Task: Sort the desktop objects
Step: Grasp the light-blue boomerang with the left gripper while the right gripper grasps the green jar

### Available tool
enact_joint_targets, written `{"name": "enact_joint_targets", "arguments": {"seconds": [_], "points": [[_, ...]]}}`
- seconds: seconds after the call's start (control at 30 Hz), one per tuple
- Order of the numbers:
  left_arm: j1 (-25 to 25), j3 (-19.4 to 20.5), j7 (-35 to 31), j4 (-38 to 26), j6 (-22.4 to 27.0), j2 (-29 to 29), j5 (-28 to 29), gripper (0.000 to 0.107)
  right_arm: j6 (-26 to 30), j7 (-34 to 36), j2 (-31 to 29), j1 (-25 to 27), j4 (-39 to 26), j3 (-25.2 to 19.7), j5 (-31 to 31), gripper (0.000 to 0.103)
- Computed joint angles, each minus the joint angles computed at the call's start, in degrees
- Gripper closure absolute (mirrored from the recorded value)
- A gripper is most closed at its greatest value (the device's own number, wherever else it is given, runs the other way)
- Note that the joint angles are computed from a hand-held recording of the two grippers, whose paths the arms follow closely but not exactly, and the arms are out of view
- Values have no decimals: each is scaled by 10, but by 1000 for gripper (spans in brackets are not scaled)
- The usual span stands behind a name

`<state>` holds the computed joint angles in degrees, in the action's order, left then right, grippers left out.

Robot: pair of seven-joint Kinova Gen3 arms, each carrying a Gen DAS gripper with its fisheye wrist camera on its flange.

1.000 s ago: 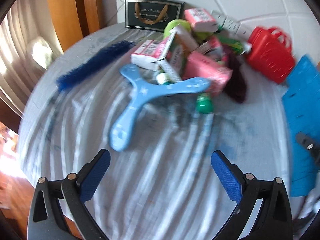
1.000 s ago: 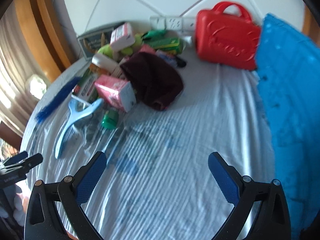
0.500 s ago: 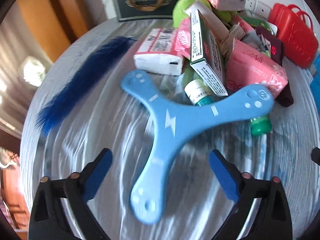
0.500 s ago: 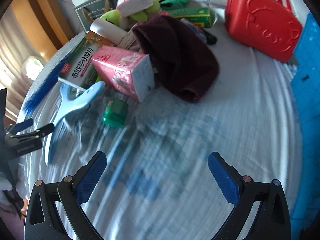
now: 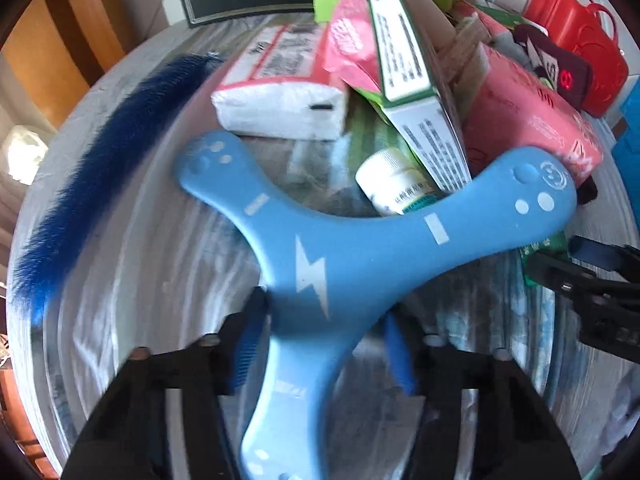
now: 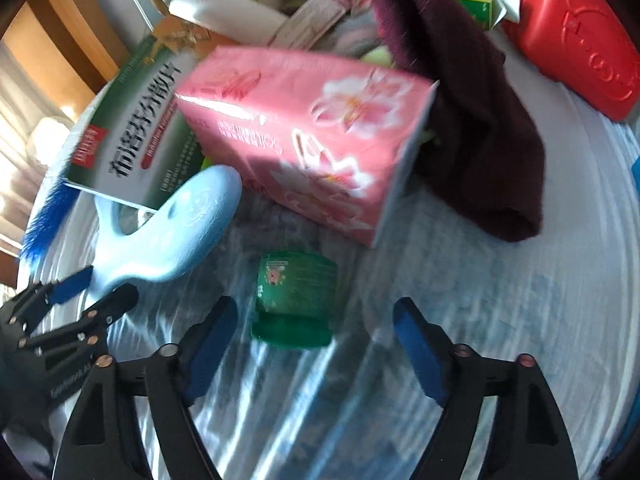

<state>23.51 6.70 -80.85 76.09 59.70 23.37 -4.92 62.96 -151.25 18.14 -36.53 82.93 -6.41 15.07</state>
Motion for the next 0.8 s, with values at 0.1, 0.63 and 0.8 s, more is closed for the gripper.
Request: {"name": "enact_joint_targets", "arguments": {"seconds": [0.1, 0.63, 0.8], "points": [[12, -2, -1, 14, -12, -7, -18, 62, -10, 0, 7, -1, 5, 1, 1, 40], [32, 23, 81, 90, -29, -137, -73, 87, 1, -48, -118, -15, 81, -38, 49, 62], [58, 48, 136, 86, -26, -183, -94, 97, 42, -82, -173, -26, 83, -80, 89, 62]]}}
